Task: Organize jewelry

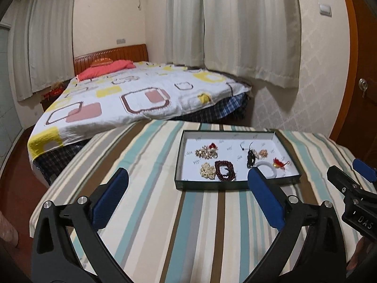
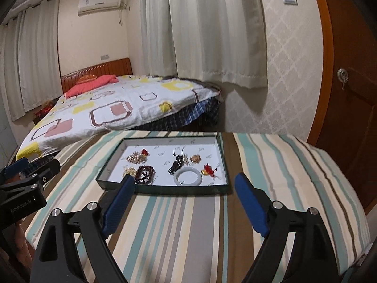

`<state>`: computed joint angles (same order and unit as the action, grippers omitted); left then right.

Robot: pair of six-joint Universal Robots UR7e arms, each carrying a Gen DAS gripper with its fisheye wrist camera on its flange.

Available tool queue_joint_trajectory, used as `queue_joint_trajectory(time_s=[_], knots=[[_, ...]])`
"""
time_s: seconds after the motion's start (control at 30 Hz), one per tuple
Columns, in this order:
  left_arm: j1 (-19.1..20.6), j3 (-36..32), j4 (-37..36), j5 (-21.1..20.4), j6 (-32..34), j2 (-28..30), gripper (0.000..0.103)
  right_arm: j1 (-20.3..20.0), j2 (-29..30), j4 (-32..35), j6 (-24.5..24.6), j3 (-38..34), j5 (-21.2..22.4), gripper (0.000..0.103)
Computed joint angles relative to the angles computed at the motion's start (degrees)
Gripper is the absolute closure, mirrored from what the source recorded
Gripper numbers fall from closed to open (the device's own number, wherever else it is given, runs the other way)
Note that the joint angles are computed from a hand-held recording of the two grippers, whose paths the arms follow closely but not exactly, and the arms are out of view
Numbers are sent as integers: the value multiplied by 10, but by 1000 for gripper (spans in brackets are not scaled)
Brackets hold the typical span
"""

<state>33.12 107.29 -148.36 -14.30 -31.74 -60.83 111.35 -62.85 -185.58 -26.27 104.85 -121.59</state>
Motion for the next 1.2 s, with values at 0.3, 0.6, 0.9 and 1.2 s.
queue_joint_trajectory(time_s=[0.3,0.6,0.9,1.2], knots=[[-39,26,31,16,-34,-39,4,25,-31,-33,-14,20,4,19],[-62,38,3,25,-8,-44,4,40,-45,-57,-26,29,7,18],[-66,40,20,28,-27,-49,4,42,-47,-61,-29,31,6,18],[-67,39,32,28,-36,-50,4,43,-47,-62,-29,30,6,18]])
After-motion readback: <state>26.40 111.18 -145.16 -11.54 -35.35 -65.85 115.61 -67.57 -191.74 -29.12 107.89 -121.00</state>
